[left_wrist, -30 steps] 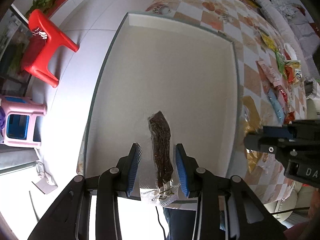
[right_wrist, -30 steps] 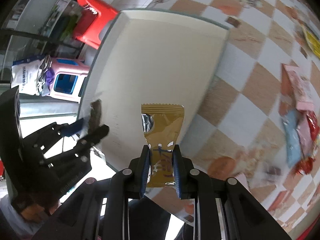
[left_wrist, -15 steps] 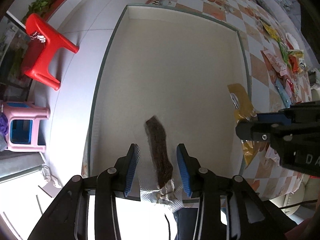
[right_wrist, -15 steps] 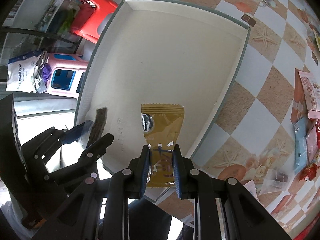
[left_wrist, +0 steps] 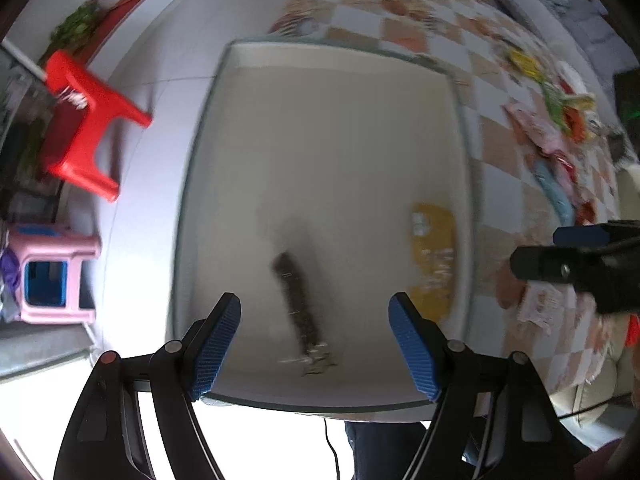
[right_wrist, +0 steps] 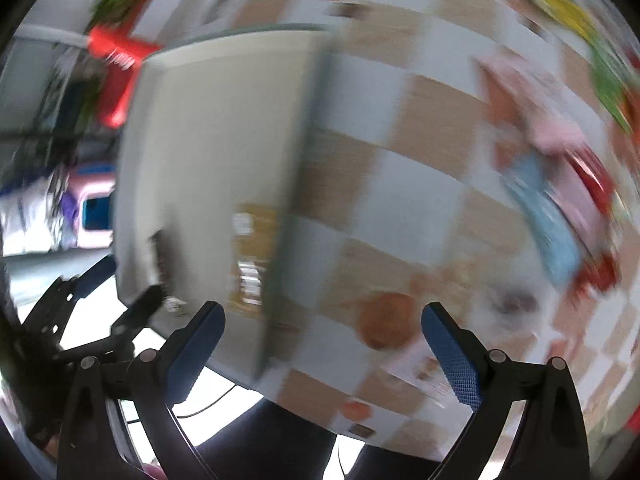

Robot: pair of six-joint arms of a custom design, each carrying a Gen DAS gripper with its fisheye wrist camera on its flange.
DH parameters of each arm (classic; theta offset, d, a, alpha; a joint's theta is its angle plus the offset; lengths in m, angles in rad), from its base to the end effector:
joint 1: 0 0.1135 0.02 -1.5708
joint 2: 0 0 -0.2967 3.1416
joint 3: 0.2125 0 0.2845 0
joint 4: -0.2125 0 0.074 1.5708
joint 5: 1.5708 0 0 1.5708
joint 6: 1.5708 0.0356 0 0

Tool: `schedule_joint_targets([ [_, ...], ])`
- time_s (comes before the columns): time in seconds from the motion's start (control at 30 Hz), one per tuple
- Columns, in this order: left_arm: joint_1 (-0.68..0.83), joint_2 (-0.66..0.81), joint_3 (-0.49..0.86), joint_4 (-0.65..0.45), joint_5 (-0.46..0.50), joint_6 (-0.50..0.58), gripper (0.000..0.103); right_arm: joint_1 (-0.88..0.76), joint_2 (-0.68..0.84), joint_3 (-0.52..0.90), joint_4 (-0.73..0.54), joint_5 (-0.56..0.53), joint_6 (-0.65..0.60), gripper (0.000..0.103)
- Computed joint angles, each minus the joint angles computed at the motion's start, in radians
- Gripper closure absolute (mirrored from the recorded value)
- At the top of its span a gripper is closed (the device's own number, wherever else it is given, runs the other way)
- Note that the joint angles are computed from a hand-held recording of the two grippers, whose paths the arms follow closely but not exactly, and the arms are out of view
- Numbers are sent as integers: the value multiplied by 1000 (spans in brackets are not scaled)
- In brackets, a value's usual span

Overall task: Organize snacks
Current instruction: 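Open both grippers to drop the snacks into the white box, then grasp the pink Crispy Cranberry packet with the left gripper while the right grasps the clear candy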

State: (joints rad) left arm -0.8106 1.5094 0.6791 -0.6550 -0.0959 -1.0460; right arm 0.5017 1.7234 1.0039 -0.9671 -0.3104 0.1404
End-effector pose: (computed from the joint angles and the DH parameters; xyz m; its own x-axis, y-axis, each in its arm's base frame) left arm 0.1699 -0.1738 0.1358 -0.9634 -0.2369 -0.1253 -0.2355 0.9715 -0.0261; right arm 0.2590 0.1545 0.1614 -0.9221 -0.3538 0.1569 -0.3009 0.9103 0.2842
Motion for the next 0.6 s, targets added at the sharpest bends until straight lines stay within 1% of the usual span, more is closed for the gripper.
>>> schedule_joint_targets([
  [0.07, -13, 17, 33, 5, 4, 34, 23, -106, -22, -51, -8, 16, 4, 1],
  [0.17, -44, 55, 95, 37, 25, 91, 23, -255, -50, -122, -17, 47, 0, 1],
  [0.23, -75, 104, 157, 47, 27, 148, 23, -345, -58, -159, -21, 66, -4, 1],
  [0.3, -112, 165, 226, 32, 20, 206, 23, -439, -59, -191, -21, 70, 3, 1],
  [0.43, -173, 275, 345, -9, 25, 290, 23, -531, -41, -211, 0, 55, 32, 1],
  [0.6, -204, 321, 395, -39, 33, 311, 23, -540, 12, -173, 75, 27, 121, 1],
])
